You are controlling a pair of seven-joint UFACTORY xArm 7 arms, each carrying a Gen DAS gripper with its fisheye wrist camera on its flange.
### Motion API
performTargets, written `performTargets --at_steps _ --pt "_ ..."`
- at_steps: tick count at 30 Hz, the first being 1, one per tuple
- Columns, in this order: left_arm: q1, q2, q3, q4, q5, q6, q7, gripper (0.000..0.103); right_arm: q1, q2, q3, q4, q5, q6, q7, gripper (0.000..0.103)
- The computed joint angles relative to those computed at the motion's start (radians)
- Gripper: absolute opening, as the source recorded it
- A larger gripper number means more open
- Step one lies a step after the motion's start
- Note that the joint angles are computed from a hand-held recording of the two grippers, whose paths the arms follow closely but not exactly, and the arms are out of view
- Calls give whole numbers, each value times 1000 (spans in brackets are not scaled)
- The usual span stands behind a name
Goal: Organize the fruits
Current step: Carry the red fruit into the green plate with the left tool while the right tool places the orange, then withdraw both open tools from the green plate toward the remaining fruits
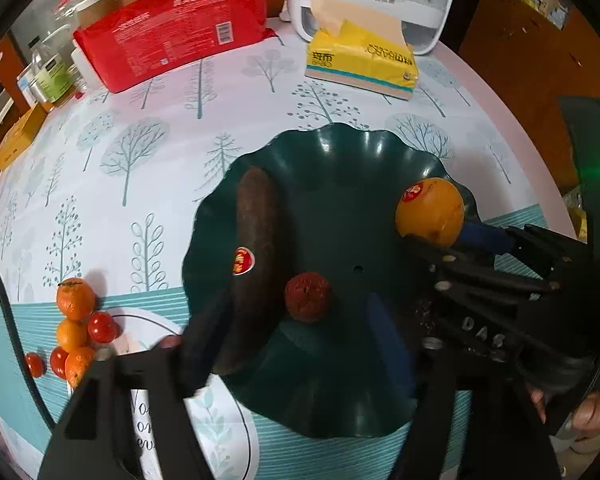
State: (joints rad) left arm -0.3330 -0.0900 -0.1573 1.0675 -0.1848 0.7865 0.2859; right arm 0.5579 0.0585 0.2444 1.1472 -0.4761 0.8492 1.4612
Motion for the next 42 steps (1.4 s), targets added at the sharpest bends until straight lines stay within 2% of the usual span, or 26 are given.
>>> performTargets --at_steps 1,4,11,17,24,31,42 --pt "1 -8 3 -4 -7 -3 6 78 0 -10 -1 -8 -6 -8 4 53" --pt "1 -29 2 -18 3 -6 10 79 0 -23 4 -7 -29 -2 19 57" --pt "0 -73 2 -51 27 -12 -6 79 14 -18 17 41 -67 55 34 57" --pt "7 -126 2 -86 63 -51 -51 79 24 -33 26 53 -83 81 63 57" --pt "7 -188 24 -116 31 -77 -44 79 34 -45 43 64 -93 111 88 57" --pt "11 -235 49 -127 -11 -47 -19 79 60 -39 58 104 -106 163 105 57" --pt "23 -343 98 -156 -69 17 55 79 132 -20 89 207 -145 299 163 57"
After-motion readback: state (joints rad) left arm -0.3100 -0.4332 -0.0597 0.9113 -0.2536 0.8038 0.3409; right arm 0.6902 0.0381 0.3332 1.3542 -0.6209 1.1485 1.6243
